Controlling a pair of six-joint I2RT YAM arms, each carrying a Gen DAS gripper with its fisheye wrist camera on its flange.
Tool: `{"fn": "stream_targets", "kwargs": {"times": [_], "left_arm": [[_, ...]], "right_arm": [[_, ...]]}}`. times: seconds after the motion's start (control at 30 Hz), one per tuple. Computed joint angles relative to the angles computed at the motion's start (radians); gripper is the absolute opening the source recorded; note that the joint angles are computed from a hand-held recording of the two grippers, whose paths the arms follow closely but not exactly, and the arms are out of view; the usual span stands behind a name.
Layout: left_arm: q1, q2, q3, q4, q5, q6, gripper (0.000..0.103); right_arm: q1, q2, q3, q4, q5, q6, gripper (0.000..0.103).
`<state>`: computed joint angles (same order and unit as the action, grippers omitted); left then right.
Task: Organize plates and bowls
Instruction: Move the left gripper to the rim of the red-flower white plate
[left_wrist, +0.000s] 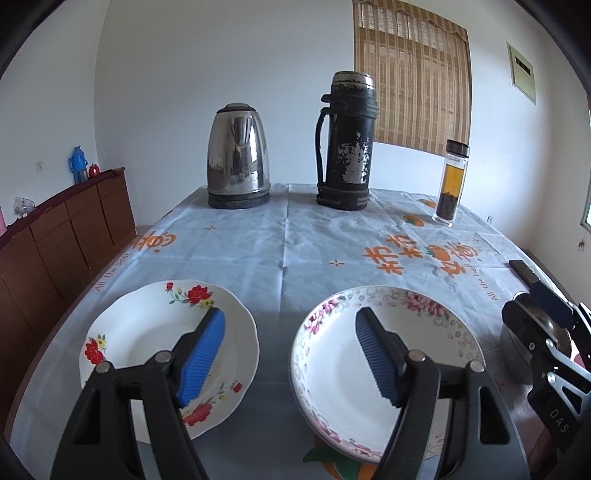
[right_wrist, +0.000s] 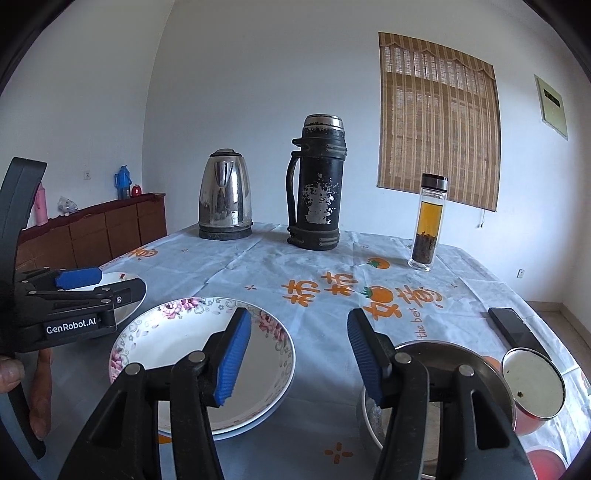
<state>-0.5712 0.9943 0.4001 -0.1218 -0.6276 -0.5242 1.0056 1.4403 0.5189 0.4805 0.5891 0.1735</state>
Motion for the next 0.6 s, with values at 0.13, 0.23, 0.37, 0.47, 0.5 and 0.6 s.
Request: {"fn": "stream_targets", "kwargs": {"times": [0.13,0.23,0.37,0.47,0.5,0.6], "left_arm": [[0.022,0.005,-0.003,0.004,0.036,-0.003,0.075],[0.034,0.010,-0.004,0.008,0.067,-0.005,0.075],[0.030,-0.001,-0.004,0.002,0.077,-0.007,0.075],[0.045,-0.023,-0.009,-0.003,0.095,-0.011,0.080],[0.053,-0.028,-0.011,-0.003,0.101,-0.013,0.084],[0.064,-0.050,-0.018,-0.007,0.106,-0.018,0.088]], "right_arm": [[0.011,-0.002,-0.008,0.013,0.023,-0.005,0.073],[0.022,-0.010,-0.022,0.034,0.049,-0.008,0.081],[0.025,-0.027,-0.046,0.068,0.051,-0.010,0.081],[0.032,-0.039,-0.073,0.124,0.044,-0.024,0.081],[0.030,-0.034,-0.066,0.114,0.048,-0.020,0.081],[0.023,-0.029,-0.055,0.097,0.051,-0.005,0.081]]}}
